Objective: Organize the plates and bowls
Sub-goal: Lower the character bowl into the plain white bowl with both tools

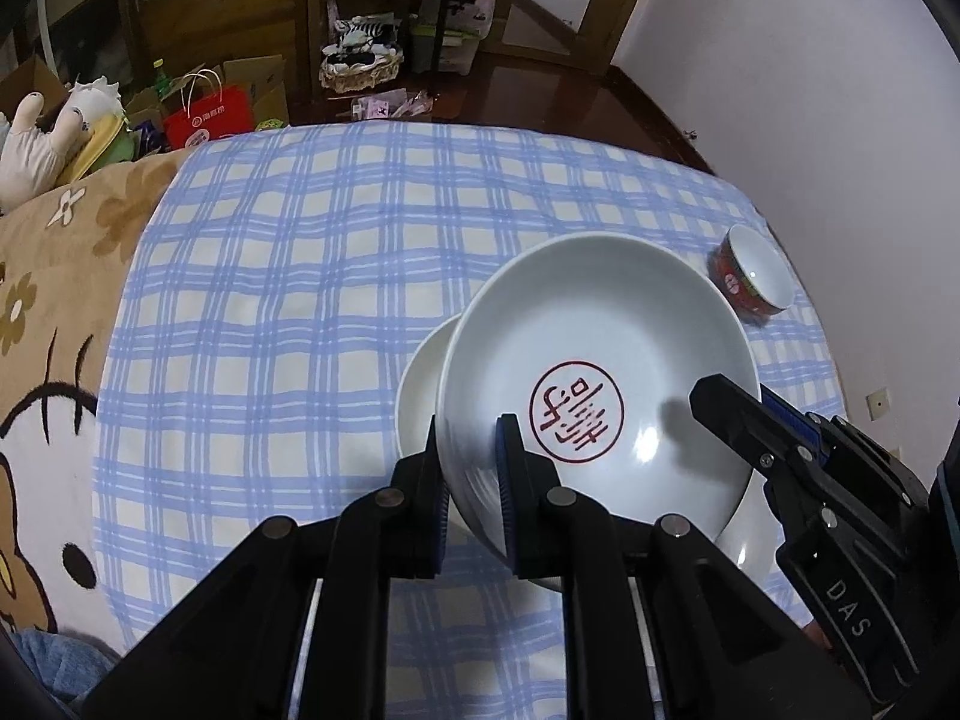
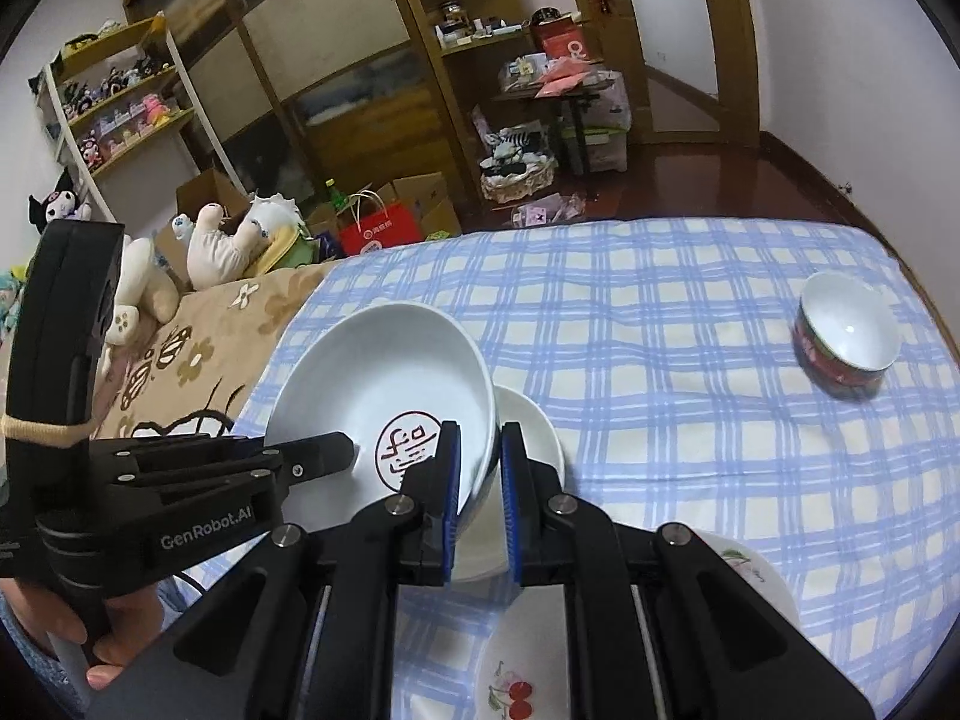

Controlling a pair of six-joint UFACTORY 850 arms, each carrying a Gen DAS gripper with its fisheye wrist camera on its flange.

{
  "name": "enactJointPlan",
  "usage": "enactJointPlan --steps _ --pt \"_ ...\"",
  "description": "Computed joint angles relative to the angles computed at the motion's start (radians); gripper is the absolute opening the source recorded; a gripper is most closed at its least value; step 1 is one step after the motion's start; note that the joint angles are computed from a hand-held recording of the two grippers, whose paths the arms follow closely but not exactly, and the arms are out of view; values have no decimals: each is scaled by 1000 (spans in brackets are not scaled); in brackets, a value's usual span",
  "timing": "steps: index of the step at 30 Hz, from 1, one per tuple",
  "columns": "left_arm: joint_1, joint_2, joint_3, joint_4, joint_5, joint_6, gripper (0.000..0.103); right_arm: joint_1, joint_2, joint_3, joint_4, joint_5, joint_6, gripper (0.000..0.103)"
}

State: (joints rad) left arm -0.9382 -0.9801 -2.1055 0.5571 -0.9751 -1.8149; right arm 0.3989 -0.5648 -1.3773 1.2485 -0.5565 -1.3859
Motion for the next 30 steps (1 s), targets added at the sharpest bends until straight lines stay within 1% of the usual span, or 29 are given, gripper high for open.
enactJointPlan --steps 2,3,5,6,7,10,14,17,19,21,24,28,30 --pt "4 -10 -6 -18 5 15 15 -1 -11 -2 11 -2 -4 14" --pt "8 -6 10 -27 29 15 15 -2 -19 -4 13 -1 -5 14" --pt "20 22 84 -59 135 -10 15 -2 -32 -11 0 4 7 14" --pt "26 27 106 -77 172 -8 15 -3 -43 -17 -13 4 19 14" --pt "30 24 111 -89 186 -7 15 -5 -50 -22 -21 0 28 14" --pt "35 -17 55 -126 141 44 15 -5 -75 -40 -54 -1 61 14" --pt "40 -39 26 -146 122 76 15 -6 -94 -56 -69 -3 64 14" --pt "41 -55 -5 -157 94 93 15 -5 -105 -64 -70 -10 58 14" --pt "40 -68 -23 -164 72 100 15 -1 -104 -60 -69 -1 51 14" --pt "42 -77 -35 -173 66 124 16 6 -101 -51 -69 25 36 14" --pt "50 -84 -36 -199 71 134 16 7 -113 -62 -99 23 67 14" --pt "51 -114 -87 -201 23 164 16 10 -119 -65 -109 32 65 14" --pt "53 -121 -97 -206 20 174 16 14 -117 -60 -106 52 51 14"
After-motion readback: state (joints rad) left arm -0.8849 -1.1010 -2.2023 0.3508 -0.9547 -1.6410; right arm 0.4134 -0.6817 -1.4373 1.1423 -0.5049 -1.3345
